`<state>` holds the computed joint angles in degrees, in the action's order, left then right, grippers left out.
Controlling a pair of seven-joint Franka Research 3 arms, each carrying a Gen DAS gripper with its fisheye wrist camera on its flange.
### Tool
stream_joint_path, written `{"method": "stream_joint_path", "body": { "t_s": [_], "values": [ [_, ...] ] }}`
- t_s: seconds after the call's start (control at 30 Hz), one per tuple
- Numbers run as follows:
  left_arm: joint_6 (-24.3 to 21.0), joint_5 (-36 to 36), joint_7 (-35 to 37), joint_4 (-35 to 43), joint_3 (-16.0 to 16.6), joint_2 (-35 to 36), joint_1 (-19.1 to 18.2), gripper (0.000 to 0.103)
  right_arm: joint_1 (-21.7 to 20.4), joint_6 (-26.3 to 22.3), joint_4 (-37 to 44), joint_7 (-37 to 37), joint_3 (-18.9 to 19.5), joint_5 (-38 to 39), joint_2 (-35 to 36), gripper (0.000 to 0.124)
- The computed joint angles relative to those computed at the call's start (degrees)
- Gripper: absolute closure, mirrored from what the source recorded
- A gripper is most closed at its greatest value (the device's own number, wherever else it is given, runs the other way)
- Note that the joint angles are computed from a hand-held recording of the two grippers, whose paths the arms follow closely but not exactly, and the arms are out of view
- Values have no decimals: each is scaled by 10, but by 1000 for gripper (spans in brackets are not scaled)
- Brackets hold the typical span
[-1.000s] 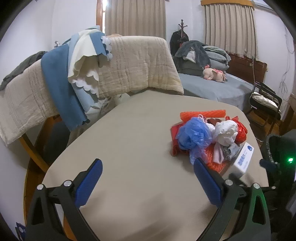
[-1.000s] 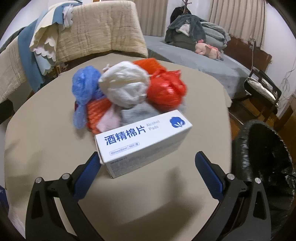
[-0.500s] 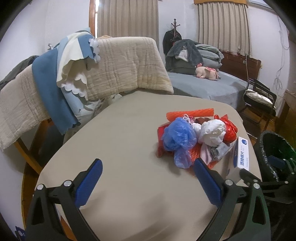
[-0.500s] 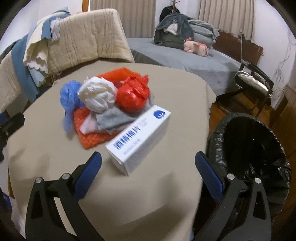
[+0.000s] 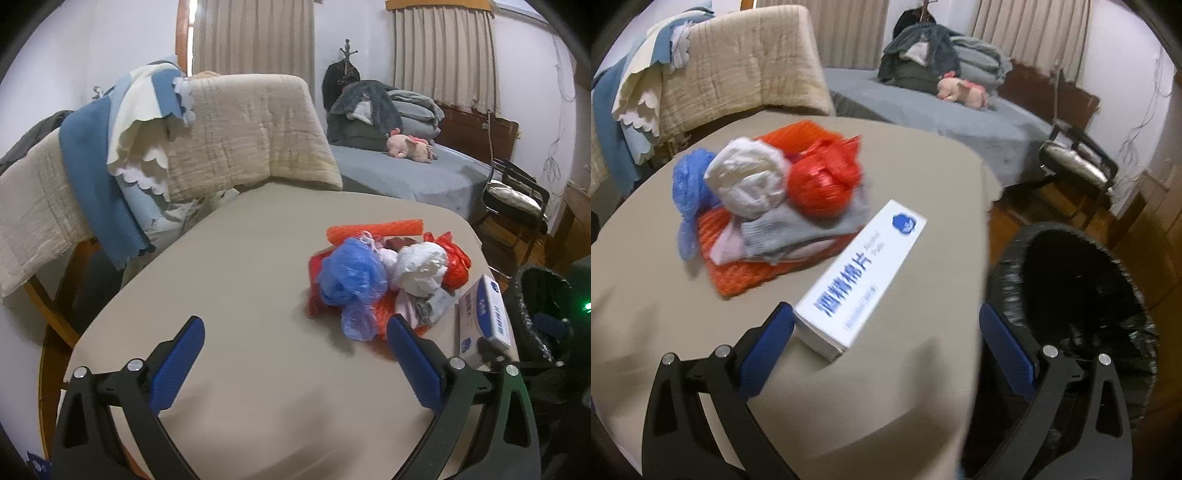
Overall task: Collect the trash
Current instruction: 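Move the right tool to the white alcohol-pad box and grasp it, then grasp the blue plastic bag with the left tool while the right tool holds the box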
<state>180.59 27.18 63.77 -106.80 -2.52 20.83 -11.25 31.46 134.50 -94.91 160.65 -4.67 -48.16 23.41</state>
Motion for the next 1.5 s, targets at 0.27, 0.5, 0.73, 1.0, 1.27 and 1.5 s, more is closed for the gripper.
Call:
{"method": "stream_joint_path", "body": {
  "t_s": [0.27,0.5,0.73,1.0,1.27,1.5],
  "values": [
    [-8,-4,4,6,-6,3,-6,6,-19,63,-15,9,3,58,5,29],
    [-9,1,-1,8,-4,4,-7,6,-5,41,-30,19,-7,43,-4,29],
    [-11,11,-8,10,8,6,-19,6,-8,30,-17,9,-5,52,18,44],
    [-24,1,12,22,-18,19,-2,6,-17,81,-26,-24,-11,66,20,56],
    [-38,-15,30,36,-30,32,2,6,-23,129,-34,-71,-12,98,17,54],
    [-49,-24,39,54,-35,47,2,7,-20,107,-4,-91,-21,131,38,59]
  ]
}}
